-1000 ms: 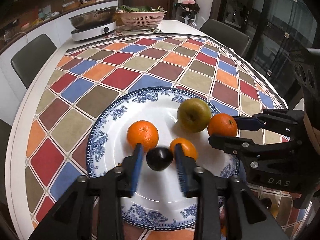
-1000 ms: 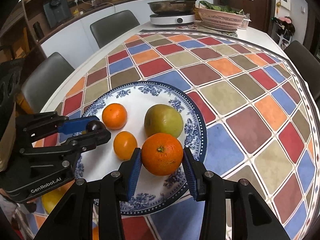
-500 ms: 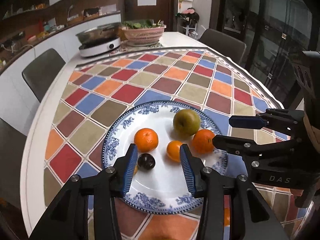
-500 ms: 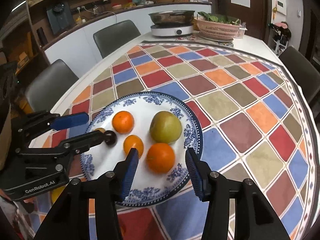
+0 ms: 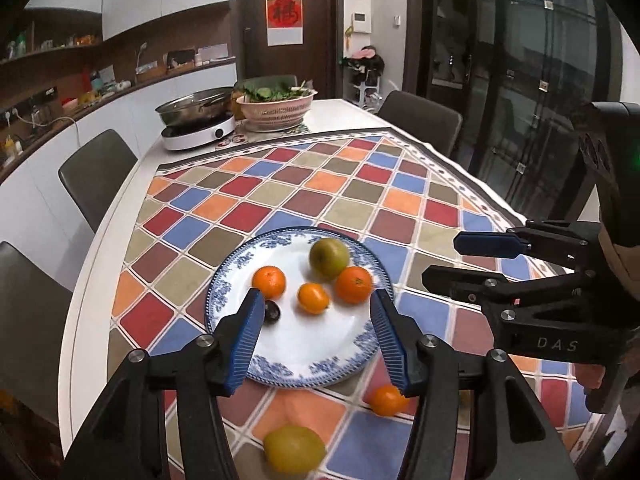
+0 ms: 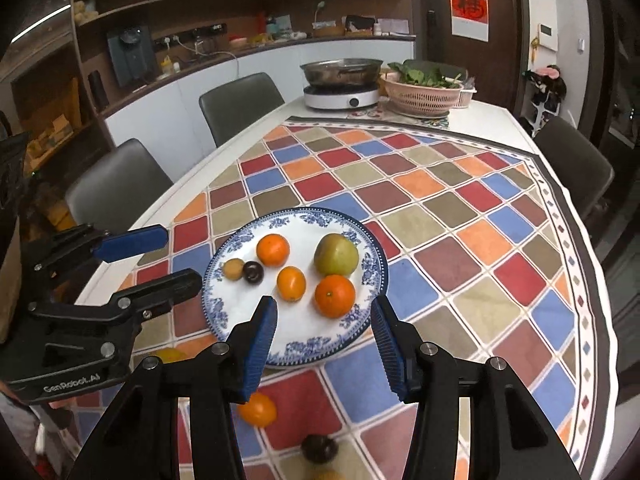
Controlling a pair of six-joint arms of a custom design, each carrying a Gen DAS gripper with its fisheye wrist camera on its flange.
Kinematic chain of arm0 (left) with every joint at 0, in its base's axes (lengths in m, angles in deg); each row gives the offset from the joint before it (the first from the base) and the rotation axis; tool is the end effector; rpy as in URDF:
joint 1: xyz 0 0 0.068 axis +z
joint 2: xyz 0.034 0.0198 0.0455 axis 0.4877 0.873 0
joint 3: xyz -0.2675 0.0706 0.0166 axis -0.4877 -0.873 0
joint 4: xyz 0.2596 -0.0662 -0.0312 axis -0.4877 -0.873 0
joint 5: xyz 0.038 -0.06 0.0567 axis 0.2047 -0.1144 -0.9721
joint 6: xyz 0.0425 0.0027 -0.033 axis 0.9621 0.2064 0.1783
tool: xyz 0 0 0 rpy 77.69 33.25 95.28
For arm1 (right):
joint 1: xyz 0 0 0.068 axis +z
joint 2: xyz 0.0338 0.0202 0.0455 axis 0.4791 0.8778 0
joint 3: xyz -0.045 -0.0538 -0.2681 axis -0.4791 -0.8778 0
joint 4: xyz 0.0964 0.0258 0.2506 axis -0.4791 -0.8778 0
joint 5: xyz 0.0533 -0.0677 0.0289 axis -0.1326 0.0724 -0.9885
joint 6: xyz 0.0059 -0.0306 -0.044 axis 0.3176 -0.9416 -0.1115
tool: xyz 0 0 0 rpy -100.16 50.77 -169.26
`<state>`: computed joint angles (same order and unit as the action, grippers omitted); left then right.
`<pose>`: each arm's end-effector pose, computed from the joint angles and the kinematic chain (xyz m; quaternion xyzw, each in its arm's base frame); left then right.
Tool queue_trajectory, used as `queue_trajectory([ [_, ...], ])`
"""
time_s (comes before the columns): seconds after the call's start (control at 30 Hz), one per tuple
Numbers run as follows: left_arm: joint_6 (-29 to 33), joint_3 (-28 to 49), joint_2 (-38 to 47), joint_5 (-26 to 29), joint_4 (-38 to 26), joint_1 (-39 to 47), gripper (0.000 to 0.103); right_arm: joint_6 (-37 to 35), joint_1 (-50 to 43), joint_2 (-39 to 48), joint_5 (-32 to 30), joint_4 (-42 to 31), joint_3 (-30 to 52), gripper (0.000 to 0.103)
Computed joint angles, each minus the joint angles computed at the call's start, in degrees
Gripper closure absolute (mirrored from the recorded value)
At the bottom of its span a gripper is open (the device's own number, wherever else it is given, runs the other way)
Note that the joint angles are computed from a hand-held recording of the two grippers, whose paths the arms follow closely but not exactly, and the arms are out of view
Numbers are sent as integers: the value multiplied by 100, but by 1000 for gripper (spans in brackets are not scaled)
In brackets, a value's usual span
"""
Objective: Organize fruits
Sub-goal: 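Release the plum on the plate with the left tool while the right tool releases the mandarin, then move both open tools back toward an orange and a tan fruit on the cloth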
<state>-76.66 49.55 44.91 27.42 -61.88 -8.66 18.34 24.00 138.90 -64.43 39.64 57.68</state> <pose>0.1480 -0.1048 0.2293 0.1636 0.8997 -0.0685 0.3987 0.1817 -0.0013 0.2092 -0.1446 0.9141 0.1216 0.3589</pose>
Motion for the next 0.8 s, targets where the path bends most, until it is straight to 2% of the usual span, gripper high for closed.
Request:
queue_trajectory([
  [0.4,-966,-57,-685,-928,-889,-1531,44,-644,-803,-1673,-468,-1668,-195,53],
  [0.57,-1357,-141,-686,-1190,-1058,-2071,41,-1021,-1334,-1990,-687,-2238,-304,53],
  [0.8,-1597,-320,-577,-1224,-1020,-2406,38,-1492,-1975,-2165,-782,-2727,-529,53],
])
